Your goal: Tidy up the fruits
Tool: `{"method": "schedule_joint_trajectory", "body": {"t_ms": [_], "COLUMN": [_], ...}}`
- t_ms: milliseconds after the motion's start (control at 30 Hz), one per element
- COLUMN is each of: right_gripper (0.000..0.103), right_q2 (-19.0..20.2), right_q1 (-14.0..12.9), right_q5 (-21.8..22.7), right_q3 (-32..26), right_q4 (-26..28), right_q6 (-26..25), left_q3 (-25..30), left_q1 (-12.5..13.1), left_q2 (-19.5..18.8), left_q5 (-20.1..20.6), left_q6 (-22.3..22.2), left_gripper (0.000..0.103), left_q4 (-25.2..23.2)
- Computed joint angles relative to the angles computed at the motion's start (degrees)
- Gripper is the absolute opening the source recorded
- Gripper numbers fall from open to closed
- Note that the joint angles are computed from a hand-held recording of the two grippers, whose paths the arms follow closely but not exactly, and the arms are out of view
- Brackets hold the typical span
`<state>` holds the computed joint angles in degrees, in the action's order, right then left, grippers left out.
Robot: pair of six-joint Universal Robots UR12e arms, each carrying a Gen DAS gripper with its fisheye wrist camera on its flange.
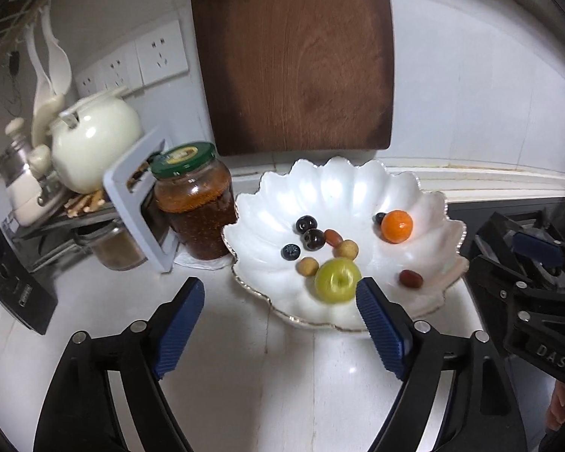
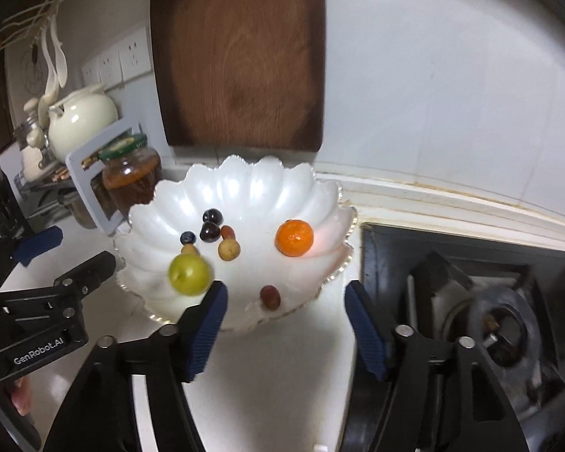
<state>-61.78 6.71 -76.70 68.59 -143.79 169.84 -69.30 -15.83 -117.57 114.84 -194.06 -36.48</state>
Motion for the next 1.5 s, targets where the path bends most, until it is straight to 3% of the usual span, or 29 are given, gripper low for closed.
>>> {"method": "schedule_joint_trajectory", "body": {"t_ms": [133,333,667,1067,1500], "right_gripper": [0.075,0.075,0.079,0.079,0.079], "right_q2": [-3.1,-7.0,-14.0,-22.2,-29.0], "right_q1": [-0.1,-0.7,-1.9,-3.5,-4.2], "right_q5": [-1.6,-2.1,-2.3,1.3,2.0], "right_q3": [4.1,8.6,16.6,26.1,33.5], "right_q4": [-4.6,-8.3,-13.1,-17.1,-19.8], "right_q6": [1.9,3.5,2.5,2.1,2.7], "left_q3": [-2.7,-6.1,-11.2,-17.8,-23.4], "left_q1": [-0.7,-2.0,-5.6,-9.8,-13.1], "left_q2": [2.1,4.9,8.9,14.3,18.8], "left_q5": [0.4,0.9,4.6,8.7,11.2], "left_q6": [0.6,0.9,-0.5,-2.0,-2.7], "left_gripper": [0.087,0.094,0.100,0.100,0.100], "left_q4": [3.4,7.8,12.4,15.0,16.4]}}
